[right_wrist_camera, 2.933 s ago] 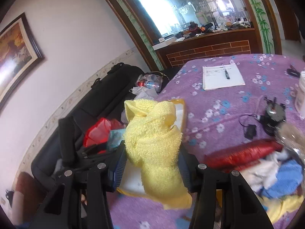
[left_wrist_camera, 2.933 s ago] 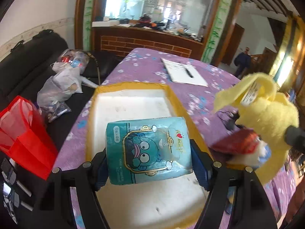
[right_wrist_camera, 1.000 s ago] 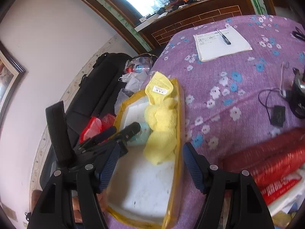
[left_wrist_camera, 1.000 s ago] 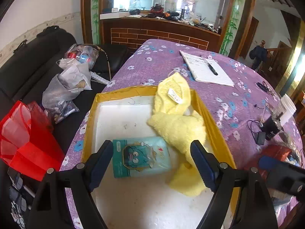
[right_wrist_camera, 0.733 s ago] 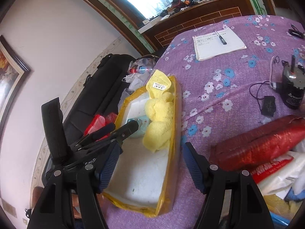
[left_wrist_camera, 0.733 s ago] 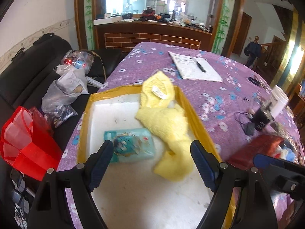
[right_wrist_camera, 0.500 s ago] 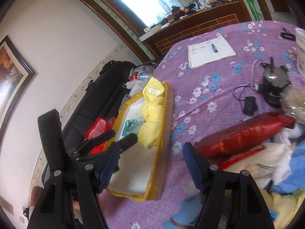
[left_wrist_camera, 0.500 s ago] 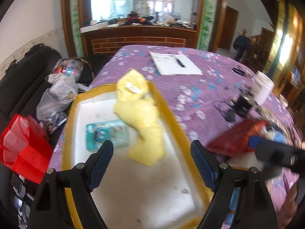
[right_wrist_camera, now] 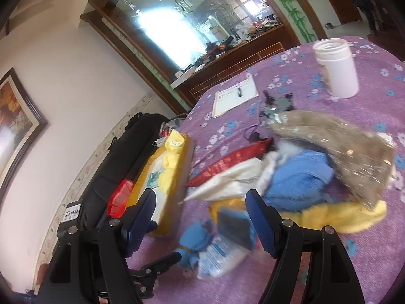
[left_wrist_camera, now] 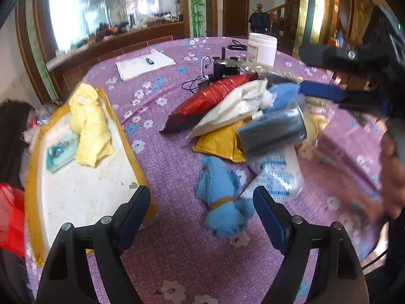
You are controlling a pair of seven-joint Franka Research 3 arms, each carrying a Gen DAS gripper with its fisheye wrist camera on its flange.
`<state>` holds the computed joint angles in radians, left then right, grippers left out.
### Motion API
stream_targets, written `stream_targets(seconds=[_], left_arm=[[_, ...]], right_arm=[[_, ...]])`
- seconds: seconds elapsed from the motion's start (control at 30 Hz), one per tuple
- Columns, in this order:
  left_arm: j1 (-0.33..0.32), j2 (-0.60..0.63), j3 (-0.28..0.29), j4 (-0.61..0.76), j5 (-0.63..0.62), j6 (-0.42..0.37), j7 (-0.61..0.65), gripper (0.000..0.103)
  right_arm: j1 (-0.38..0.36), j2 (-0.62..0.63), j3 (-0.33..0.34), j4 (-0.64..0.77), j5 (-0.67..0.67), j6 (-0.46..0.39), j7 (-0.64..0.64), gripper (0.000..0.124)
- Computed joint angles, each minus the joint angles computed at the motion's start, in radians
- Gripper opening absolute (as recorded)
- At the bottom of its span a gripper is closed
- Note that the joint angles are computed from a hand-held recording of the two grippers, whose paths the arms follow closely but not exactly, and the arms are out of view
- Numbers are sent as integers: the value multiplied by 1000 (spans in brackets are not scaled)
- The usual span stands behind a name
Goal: Organize soft objects
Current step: 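Withdraw both tools to the pile and grasp the blue tied cloth with the left tool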
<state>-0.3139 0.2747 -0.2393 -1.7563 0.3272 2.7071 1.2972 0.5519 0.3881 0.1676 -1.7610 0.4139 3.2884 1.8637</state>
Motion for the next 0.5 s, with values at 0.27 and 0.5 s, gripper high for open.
stream_targets(seconds=[0.27,0.5], left_arm=[[-35,-11,7,-16,94,37,-7,83],[-28,46,-10,37,31,-27,21,82]], right_arm=[[158,-86,-186,-147,71,67,18,78],[108,-100,-133,-181,119,99,-5,78]])
